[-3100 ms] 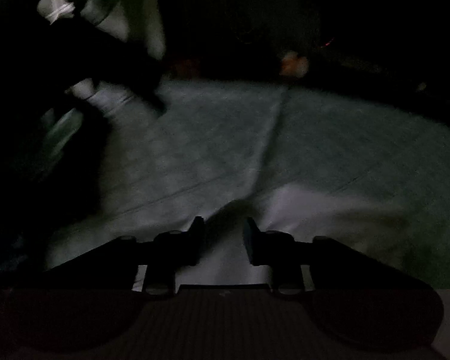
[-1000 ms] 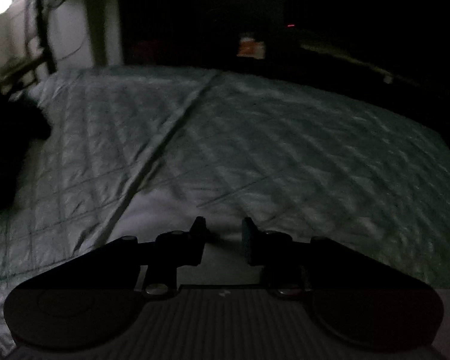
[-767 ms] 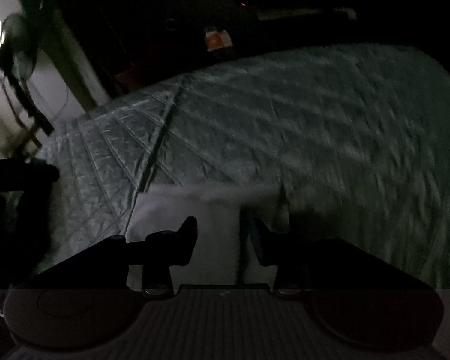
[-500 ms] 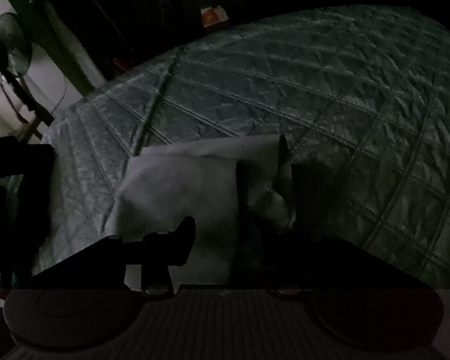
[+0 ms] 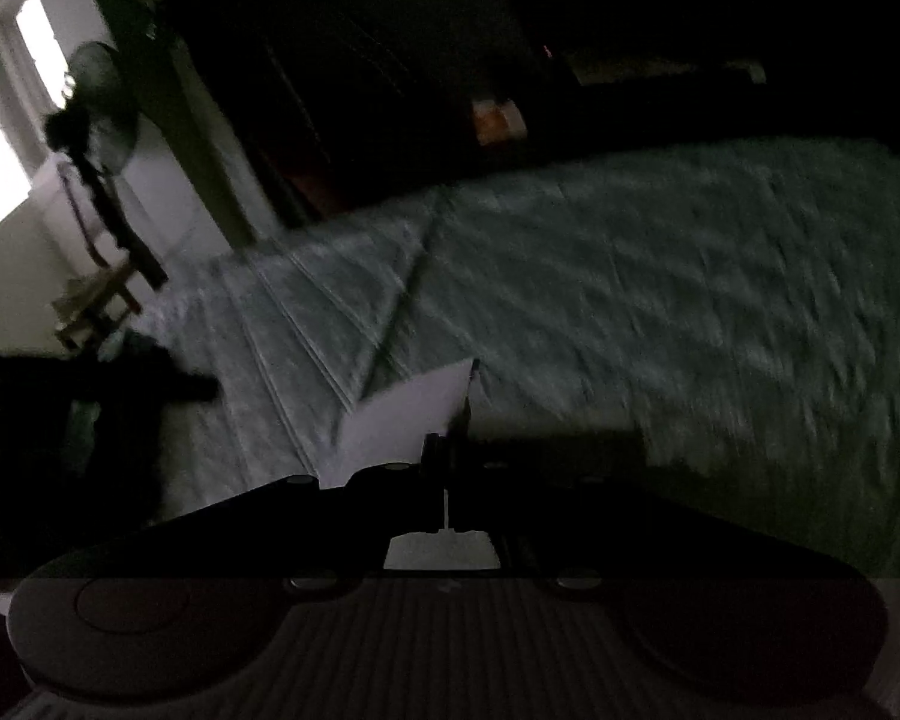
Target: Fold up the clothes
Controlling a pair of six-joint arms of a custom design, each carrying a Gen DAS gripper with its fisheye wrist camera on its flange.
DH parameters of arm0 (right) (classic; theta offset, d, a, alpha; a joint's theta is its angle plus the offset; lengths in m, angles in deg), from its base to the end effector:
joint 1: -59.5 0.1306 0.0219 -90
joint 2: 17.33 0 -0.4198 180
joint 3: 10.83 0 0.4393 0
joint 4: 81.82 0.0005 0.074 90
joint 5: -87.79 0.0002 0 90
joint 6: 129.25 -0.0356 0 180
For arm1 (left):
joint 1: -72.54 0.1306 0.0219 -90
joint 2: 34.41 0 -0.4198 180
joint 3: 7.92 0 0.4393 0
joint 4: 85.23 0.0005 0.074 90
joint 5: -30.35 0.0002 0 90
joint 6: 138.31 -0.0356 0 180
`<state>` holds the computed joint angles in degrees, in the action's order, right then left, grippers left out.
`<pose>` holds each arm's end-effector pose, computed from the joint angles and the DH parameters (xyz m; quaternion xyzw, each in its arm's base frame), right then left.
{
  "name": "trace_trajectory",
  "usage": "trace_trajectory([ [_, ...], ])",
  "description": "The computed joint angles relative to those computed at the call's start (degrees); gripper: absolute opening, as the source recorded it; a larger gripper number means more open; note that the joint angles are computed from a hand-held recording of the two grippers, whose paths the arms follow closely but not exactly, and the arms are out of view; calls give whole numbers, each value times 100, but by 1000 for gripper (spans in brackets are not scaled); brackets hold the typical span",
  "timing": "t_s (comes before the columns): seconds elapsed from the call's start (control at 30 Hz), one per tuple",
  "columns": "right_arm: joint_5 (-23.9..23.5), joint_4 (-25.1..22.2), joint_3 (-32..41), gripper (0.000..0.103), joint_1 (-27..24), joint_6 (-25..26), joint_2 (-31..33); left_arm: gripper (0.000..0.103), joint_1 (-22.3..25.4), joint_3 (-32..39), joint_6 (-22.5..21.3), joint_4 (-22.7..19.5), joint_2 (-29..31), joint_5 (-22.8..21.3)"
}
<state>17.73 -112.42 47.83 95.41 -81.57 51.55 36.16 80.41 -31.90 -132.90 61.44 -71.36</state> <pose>0.3186 0.2151 0.3739 0.1220 0.8901 0.1364 0.4173 0.4566 -0.3280 0.4012 0.1345 0.9401 -0.0451 0.3098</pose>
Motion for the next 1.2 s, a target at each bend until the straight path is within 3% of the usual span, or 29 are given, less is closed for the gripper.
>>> trace_trajectory([
  [0.07, 191, -42, 42, 1, 11, 57, -74, 82, -11, 0, -13, 4, 3, 6],
  [0.17, 429, -296, -70, 1, -43, -400, -157, 82, -41, -12, -49, 12, 8, 21],
  [0.27, 469, -608, -236, 2, -90, -809, -36, 82, -110, -33, -129, 10, 28, 18],
  [0.4, 229, -1032, -221, 3, -139, -883, 361, 82, -227, -47, -253, -23, 92, 10],
  [0.5, 288, -1157, -194, 20, -173, -921, 348, 82, -321, -15, -351, -53, 178, 7],
  [0.53, 308, -1148, -239, 21, -198, -1016, 277, 82, -354, -9, -375, -57, 202, 10],
  [0.6, 144, -982, -471, 22, -299, -1531, -5, 82, -431, 0, -420, -69, 237, 6],
  [0.67, -230, -815, -712, 30, -481, -2074, -287, 82, -505, 12, -467, -80, 278, -8],
  [0.73, -752, -644, -906, 46, -656, -2331, -501, 82, -567, 36, -498, -105, 343, -30],
  [0.77, -1011, -558, -999, 46, -741, -2441, -603, 82, -597, 48, -509, -122, 377, -43],
  [0.93, -2084, -80, -1384, 63, -1065, -2902, -1029, 82, -744, 125, -592, -229, 573, -141],
  [1.2, -2693, 946, -1613, 67, -1180, -2875, -852, 82, -854, 139, -686, -413, 735, -290],
])
